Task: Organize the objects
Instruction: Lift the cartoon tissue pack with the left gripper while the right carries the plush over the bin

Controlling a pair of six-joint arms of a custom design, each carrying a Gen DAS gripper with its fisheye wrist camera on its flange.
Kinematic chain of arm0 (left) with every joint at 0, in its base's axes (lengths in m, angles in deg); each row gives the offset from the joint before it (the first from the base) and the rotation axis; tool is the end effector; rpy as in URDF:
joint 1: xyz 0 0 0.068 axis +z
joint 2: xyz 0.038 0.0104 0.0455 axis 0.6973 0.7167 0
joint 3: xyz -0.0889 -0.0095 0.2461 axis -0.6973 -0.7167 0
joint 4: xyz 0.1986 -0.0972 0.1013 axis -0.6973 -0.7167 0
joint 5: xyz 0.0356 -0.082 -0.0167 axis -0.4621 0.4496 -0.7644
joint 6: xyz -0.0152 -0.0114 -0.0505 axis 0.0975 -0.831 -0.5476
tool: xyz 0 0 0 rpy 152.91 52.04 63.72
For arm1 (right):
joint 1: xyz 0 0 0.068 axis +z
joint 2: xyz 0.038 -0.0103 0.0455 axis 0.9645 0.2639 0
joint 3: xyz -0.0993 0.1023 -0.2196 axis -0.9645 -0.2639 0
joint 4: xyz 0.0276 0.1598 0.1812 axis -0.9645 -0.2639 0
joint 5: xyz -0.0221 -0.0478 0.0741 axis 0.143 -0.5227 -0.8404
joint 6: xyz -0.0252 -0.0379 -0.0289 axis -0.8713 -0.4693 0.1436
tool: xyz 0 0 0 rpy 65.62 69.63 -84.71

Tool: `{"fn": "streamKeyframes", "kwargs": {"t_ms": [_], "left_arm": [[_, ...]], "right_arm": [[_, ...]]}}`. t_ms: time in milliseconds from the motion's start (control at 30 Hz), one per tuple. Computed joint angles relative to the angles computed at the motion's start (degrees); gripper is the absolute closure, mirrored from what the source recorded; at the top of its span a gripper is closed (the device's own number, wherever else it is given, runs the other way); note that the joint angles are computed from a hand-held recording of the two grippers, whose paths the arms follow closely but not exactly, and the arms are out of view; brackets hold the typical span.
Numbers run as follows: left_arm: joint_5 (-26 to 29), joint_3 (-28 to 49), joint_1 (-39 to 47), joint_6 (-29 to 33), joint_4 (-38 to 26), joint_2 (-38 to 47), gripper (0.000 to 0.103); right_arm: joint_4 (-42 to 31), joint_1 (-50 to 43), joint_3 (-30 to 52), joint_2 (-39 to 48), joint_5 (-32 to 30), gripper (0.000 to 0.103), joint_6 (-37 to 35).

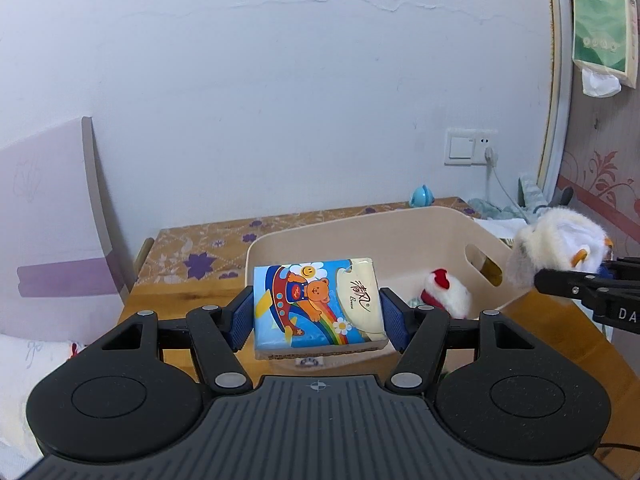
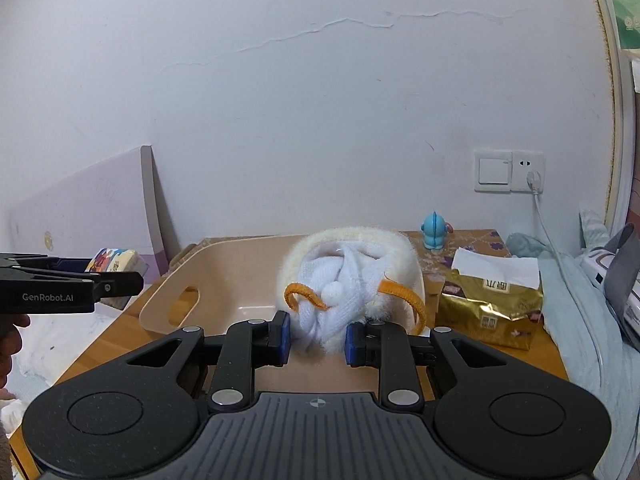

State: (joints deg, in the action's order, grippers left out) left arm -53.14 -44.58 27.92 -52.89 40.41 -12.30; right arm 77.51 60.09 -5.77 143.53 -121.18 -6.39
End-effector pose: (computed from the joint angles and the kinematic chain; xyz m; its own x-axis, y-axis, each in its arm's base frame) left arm 0.2287 -0.0533 0.2584 -0.4965 -0.0124 -0.8679 -0.1163 0.9918 0.0523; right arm 0.2825 -0.0469 0.2215 -0.4486 -0.1212 -0.8855 -0.5551 0.8143 0.1697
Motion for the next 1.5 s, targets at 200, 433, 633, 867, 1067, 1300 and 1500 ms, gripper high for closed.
{"fn": "streamKeyframes", "kwargs": {"t_ms": [200, 433, 633, 867, 1067, 1300, 1500], "left_arm": [[1.05, 2.79, 1.05, 1.35, 2.77, 5.14, 0.038], [1.85, 5.26, 2.01, 2.35, 5.36, 11.14, 0.038], [3.78, 6.53, 3.32, 2.73, 7.02, 15.24, 0.038], [5.57, 8.98, 4.72, 2.06, 8.04, 20.75, 0.038], [6.61, 11.22, 5.17, 2.25, 8.51, 25.08, 0.038], [7.42, 13.26, 5.47, 1.88, 7.90, 28.28, 0.038], [7.94, 14.69, 5.66, 1.55, 6.74, 31.19, 0.038]], "right_arm": [[2.04, 1.62, 1.05, 1.40, 1.24, 0.080, 2.17], [4.61, 4.52, 3.40, 5.17, 3.62, 0.080, 4.37], [5.37, 6.65, 5.11, 8.11, 5.75, 0.080, 5.09], [5.89, 9.04, 7.21, 11.53, 7.76, 0.079, 5.39], [6.08, 10.39, 8.64, 14.51, 9.18, 0.079, 5.42], [5.22, 12.40, 9.99, 16.98, 12.10, 0.079, 2.60], [3.43, 13.41, 10.89, 18.13, 12.92, 0.079, 0.98]]}}
